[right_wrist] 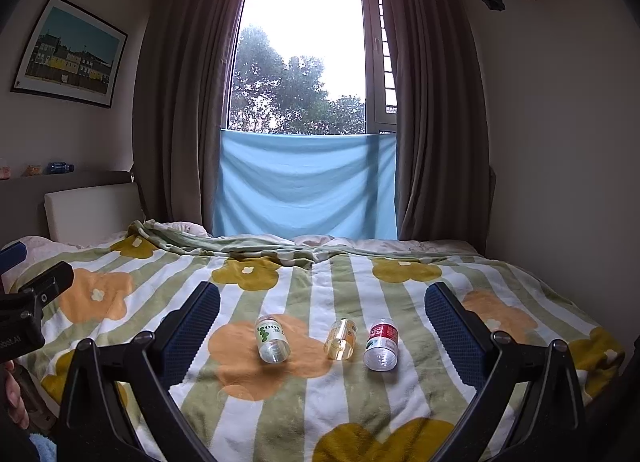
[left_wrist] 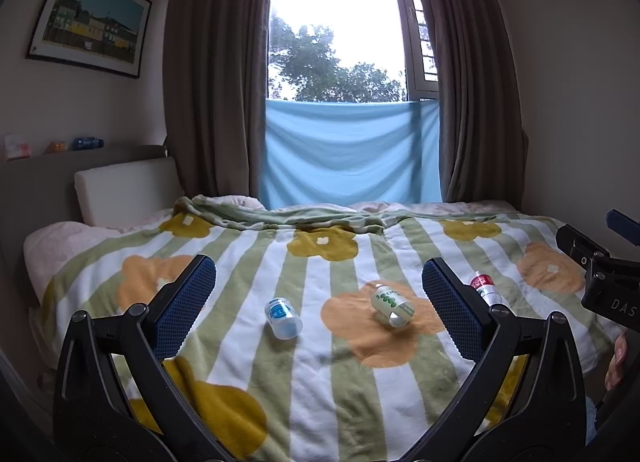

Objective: Flip cup upside down

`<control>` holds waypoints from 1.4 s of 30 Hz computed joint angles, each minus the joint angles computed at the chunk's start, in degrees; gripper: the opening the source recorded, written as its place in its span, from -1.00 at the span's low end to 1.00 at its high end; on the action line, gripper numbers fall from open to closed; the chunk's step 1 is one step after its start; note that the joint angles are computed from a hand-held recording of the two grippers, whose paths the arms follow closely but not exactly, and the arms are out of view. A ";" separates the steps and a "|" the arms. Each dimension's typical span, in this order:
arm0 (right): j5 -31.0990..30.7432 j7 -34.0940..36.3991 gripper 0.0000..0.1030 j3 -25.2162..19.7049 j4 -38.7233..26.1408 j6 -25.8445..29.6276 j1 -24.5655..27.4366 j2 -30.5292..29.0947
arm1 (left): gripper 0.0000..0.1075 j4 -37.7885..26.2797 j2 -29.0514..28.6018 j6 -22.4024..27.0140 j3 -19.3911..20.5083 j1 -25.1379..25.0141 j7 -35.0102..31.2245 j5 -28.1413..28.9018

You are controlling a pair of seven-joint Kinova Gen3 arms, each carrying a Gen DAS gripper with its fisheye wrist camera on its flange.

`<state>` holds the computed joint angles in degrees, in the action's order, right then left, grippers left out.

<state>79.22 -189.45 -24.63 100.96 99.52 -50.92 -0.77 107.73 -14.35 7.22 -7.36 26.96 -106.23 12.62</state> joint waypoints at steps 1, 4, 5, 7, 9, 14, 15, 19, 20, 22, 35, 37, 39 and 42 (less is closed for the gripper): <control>-0.07 0.00 0.99 0.03 -0.01 -0.13 0.03 -0.05 | 0.91 0.00 0.01 0.02 0.06 -0.10 0.06 -0.04; -0.10 -0.13 0.99 0.03 0.05 -0.08 0.02 -0.02 | 0.91 -0.15 0.04 0.20 -0.50 0.39 -0.25 -0.01; -0.10 -0.10 0.99 0.05 0.12 -0.19 0.04 -0.10 | 0.91 -0.12 0.02 0.15 -0.62 0.48 -0.33 0.06; -0.08 -0.15 0.99 0.01 0.12 -0.15 0.07 -0.07 | 0.91 -0.17 0.09 0.20 -0.94 0.73 -0.54 0.20; -0.07 -0.08 0.99 -0.01 -0.02 -0.11 0.07 -0.04 | 0.91 0.13 -0.03 -0.11 -1.48 1.31 -0.81 0.45; 0.01 0.11 0.99 0.04 -0.31 0.07 -0.07 0.14 | 0.91 -0.02 0.18 0.31 -1.64 1.34 -0.95 0.74; -0.01 0.16 0.99 0.06 -0.32 0.02 -0.08 0.11 | 0.91 0.07 0.15 0.38 -2.41 2.02 -1.33 1.03; 0.09 0.23 0.99 0.12 -0.45 0.17 -0.11 0.17 | 0.91 -0.08 0.33 0.86 -2.36 1.72 -1.66 1.64; 0.03 0.24 0.99 0.14 -0.39 0.08 -0.10 0.09 | 0.91 -0.04 0.32 0.92 -2.24 1.54 -1.76 1.77; 0.04 0.03 0.99 0.10 -0.21 0.10 -0.10 0.07 | 0.91 0.07 0.27 0.95 -2.25 1.43 -2.04 2.03; 0.03 -0.35 0.99 0.02 0.03 0.04 -0.04 0.03 | 0.91 -0.35 0.63 2.08 -1.52 0.47 -3.52 4.25; 0.10 -0.41 0.99 -0.01 0.02 0.23 -0.09 0.16 | 0.91 -0.19 0.56 1.90 -1.46 0.40 -3.80 4.46; 0.14 -0.32 0.99 0.07 0.00 0.22 -0.10 0.16 | 0.91 -0.12 0.52 1.94 -1.53 0.45 -3.96 4.67; 0.08 -0.47 0.99 0.08 0.10 0.04 -0.07 0.02 | 0.91 -0.04 0.54 1.88 -0.95 -0.10 -3.77 4.64</control>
